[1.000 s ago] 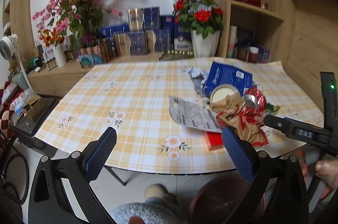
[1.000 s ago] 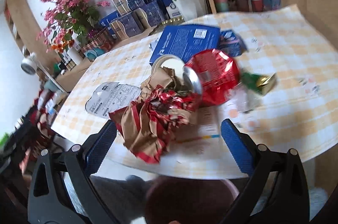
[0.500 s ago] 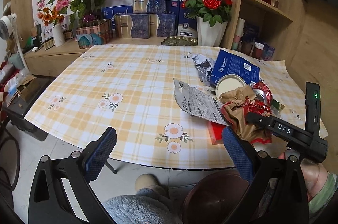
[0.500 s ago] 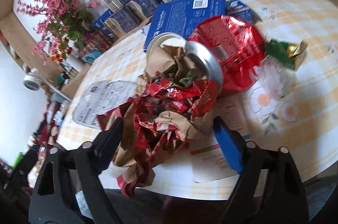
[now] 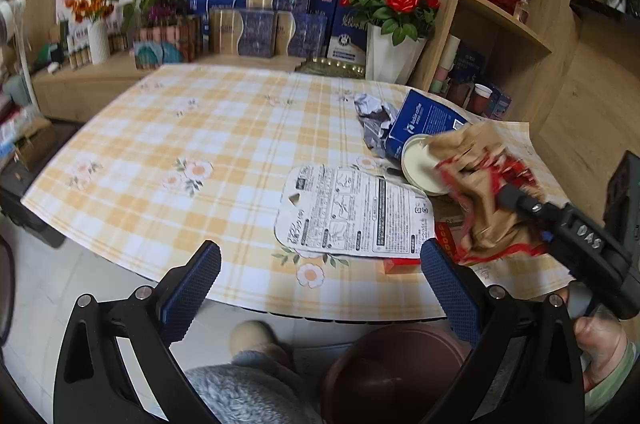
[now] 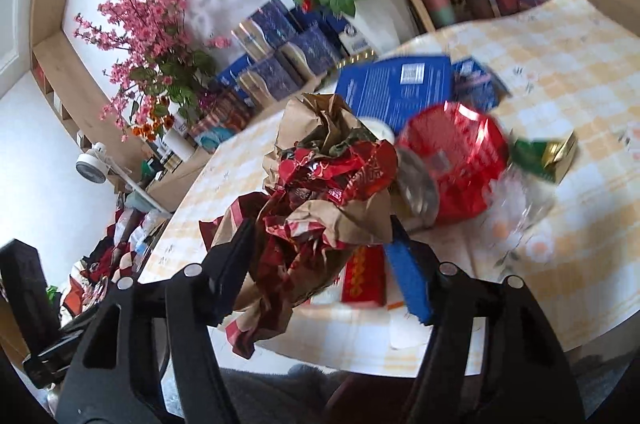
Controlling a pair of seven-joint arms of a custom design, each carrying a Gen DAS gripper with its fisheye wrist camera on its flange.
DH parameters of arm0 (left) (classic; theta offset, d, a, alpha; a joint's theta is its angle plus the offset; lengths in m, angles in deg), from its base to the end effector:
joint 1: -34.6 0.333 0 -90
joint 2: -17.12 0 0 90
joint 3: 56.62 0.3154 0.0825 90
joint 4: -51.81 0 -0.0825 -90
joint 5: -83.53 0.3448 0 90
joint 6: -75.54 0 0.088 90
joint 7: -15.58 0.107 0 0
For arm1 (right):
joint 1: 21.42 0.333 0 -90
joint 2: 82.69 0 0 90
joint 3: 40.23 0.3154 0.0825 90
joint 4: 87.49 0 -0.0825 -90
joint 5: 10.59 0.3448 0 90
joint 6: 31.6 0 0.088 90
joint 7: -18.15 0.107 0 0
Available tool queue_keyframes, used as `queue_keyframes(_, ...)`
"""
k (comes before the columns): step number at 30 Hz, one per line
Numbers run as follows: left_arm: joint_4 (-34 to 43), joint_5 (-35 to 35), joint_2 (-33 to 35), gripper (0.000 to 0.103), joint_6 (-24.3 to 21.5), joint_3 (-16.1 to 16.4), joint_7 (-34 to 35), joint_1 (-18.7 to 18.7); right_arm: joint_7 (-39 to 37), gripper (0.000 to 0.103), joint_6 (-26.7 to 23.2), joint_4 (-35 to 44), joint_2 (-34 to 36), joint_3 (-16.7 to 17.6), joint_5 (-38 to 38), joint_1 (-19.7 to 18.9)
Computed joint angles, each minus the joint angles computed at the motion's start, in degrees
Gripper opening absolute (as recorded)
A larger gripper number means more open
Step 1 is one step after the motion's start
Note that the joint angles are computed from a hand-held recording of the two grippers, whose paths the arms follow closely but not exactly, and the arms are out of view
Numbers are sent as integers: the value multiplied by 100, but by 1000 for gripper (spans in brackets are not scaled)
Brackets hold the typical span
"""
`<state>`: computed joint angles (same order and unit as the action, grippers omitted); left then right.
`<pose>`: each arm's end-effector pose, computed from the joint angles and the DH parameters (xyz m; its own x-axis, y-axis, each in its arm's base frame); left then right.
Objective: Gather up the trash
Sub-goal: 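Reach the right tool to the crumpled red-brown gift wrap and close on it, then lift the gift wrap with the right tool while the left tool grasps the paper leaflet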
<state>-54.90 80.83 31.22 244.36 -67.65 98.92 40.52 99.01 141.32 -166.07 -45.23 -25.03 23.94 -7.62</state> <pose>0.6316 -0.0415 0.5092 0.0188 -0.9848 0.1726 -0.6720 -0.1403 -0.7272 0.6869 0.2638 0.4635 0.2148 -0.8161 -0.5365 -0.6774 0.2712 -0.6838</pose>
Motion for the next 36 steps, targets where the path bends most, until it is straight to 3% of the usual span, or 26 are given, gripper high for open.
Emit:
queue_keyframes(2,63,-340,73,97,-121,-206,211,169,-9,66,147,-114,-104,-102,-73,42)
queue_keyframes(4,193,-1070,196,97,-344,-586,636,479,-33,64,261,-231,-193,-143,-139,46)
queue_keyframes(7,422,-1952,410,90,-661,-861,1045,697,-116,64,417,-451,-322,-105,-183,-29)
queue_keyframes(11,672,-2387,636,84,-982,-737,985,598,-73,63,434,-519,-338,-258,-373,44)
queue_keyframes(17,658,-2308,642,84,-900,-516,841,420,158,63,328,-358,-204,-664,-868,401)
queue_keyframes(21,655,-2453,646,84,-894,-579,910,499,386,63,144,31,48,-1227,-1472,890)
queue_keyframes(24,668,-2456,666,84,-871,-566,943,493,1025,61,-828,681,410,-2149,-2292,1512)
queue_keyframes(25,687,-2477,684,84,-867,-579,965,507,1167,60,-1079,833,504,-2300,-2520,1606)
queue_keyframes(31,859,-2798,865,84,-855,-758,1172,656,1521,60,-1318,882,550,-2150,-3027,1484)
queue_keyframes(36,1472,-3419,1417,80,-962,-1145,1535,916,1729,60,-1362,936,591,-1959,-3165,1336)
